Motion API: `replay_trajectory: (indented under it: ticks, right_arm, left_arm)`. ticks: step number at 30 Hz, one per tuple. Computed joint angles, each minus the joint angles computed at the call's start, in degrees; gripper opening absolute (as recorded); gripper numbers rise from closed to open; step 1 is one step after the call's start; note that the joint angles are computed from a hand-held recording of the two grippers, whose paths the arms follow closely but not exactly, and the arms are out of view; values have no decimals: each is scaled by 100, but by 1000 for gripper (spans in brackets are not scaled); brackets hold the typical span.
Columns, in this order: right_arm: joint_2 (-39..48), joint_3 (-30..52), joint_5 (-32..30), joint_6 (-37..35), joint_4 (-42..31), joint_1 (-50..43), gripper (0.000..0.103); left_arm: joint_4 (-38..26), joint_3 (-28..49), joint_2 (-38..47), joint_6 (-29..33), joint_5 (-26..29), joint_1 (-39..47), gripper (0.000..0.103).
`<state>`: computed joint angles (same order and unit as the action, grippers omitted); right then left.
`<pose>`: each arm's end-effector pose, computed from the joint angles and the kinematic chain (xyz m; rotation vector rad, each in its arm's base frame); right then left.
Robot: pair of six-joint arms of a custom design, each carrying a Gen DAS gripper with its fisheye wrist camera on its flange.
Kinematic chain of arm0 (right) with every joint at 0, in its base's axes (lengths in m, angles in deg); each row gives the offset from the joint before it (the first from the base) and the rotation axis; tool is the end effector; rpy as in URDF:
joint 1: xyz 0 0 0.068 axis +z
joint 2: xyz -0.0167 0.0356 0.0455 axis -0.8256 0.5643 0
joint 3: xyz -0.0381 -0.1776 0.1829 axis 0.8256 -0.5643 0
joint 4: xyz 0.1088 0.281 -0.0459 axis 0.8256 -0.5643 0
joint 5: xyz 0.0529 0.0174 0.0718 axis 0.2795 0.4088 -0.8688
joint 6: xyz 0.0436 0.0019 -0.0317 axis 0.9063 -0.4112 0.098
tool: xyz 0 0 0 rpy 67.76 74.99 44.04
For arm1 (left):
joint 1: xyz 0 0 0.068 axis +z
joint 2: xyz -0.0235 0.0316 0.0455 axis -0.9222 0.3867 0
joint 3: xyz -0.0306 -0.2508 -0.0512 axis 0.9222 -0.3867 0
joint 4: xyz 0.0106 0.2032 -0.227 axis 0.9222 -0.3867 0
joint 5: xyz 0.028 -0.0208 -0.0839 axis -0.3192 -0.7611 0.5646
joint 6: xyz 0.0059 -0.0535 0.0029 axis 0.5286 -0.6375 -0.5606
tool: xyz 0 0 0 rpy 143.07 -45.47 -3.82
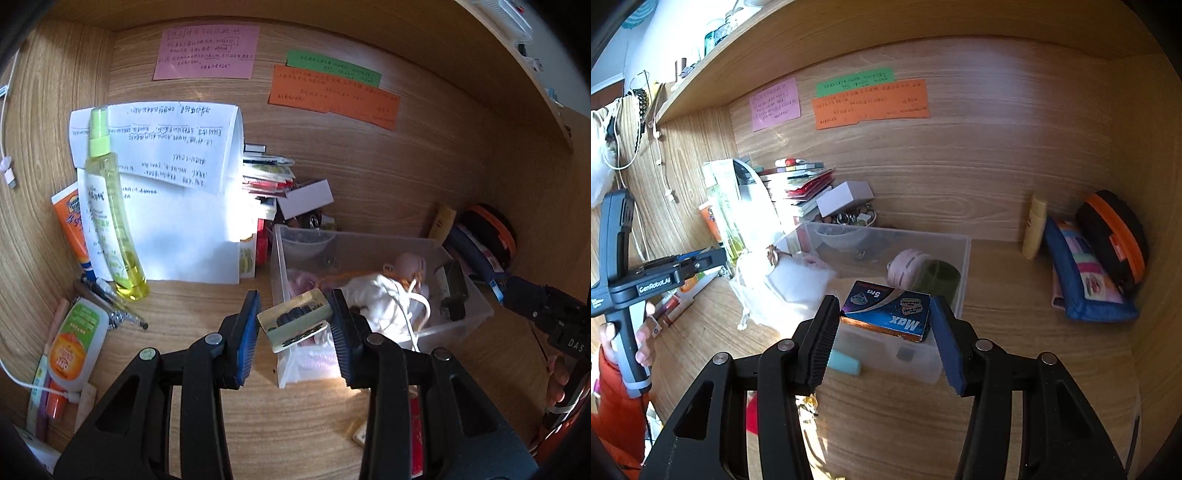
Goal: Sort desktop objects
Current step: 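Carry the block and Max box into the clear box and release both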
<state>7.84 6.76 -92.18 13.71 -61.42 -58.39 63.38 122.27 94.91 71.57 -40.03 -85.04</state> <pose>0.2622 -0.0042 0.2073 -0.1160 2.1297 0.2100 0.3369 -0.1127 0.1860 0.2957 2.1563 -0.3743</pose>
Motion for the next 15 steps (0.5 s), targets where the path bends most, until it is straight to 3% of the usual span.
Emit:
replay_trajectory:
  ticks: [10, 15]
  right_arm:
    - [925, 593, 20, -48, 191, 230, 47]
    - [1298, 750, -14, -49, 307, 318, 47]
  left_arm:
    - [-326, 1207, 1039, 104, -231, -180, 37]
    - [-504, 1627, 1484, 99, 7, -179, 36]
